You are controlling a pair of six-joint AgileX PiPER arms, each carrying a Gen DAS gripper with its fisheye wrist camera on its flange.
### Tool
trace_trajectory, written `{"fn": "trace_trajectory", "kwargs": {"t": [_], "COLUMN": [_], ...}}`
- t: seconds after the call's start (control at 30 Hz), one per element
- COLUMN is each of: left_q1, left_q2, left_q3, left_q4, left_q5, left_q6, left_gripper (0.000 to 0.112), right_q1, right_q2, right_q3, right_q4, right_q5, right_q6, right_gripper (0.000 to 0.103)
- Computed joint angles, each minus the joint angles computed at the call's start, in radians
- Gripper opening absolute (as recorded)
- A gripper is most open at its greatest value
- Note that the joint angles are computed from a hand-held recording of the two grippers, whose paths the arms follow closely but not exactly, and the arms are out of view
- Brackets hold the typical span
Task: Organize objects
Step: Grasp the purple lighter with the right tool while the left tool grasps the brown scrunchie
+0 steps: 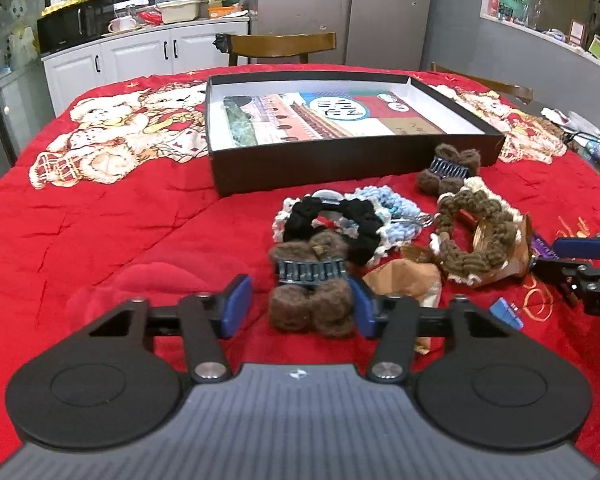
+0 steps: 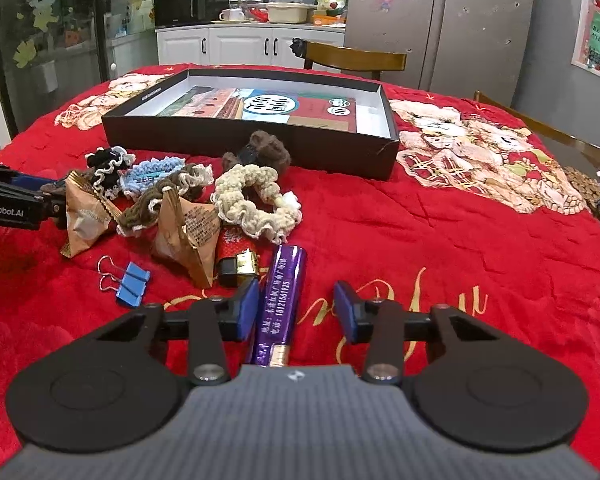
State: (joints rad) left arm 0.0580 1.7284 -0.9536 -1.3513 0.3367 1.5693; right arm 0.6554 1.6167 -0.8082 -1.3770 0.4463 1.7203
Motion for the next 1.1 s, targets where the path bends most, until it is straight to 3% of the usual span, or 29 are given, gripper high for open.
{"fn": "trace_trajectory", "kwargs": {"t": [0.1, 0.23, 0.37, 0.47, 0.6, 0.8, 0.9, 1.1], "left_q1": [-0.003, -0.005, 0.024, 0.045, 0.051, 0.012, -0.004, -0.036], "left_q2": [-0.001, -0.018, -0.053, -0.095, -0.135, -0.09, -0.031, 0.122], "left_q3": [-0.003, 0.003, 0.007, 0.004, -0.045, -0.21, -0.31, -0.542], "left_q4": [0.007, 0.031, 0.095, 0.15, 0.267, 0.43, 0.495, 0.656], "left_q5": [0.013, 0.015, 0.064, 0.103, 0.14, 0.155, 0.164, 0.176], "left_q6": [-0.009, -0.021, -0.079, -0.123, -0.231, -0.421, -0.52, -0.743], "left_gripper": [0.044, 0.044, 0.044, 0.044, 0.044, 0.044, 0.044, 0.044], "right_q1": [-0.011, -0.019, -0.006, 0.032, 0.061, 0.016, -0.034, -0.143], "right_q2": [-0.002, -0.01, -0.043, -0.087, -0.147, -0.142, -0.087, 0.069], "right_q3": [0.003, 0.018, 0.042, 0.053, 0.025, -0.119, -0.222, -0.448], "right_q4": [-0.026, -0.072, -0.088, -0.046, 0.052, 0.176, 0.215, 0.438], "right_q5": [-0.02, -0.035, -0.033, 0.01, 0.072, 0.089, 0.065, -0.026], "right_q6": [0.022, 0.072, 0.105, 0.064, -0.076, -0.325, -0.419, -0.701], "right_gripper": [0.024, 0.023, 0.023, 0.023, 0.023, 0.023, 0.023, 0.023]}}
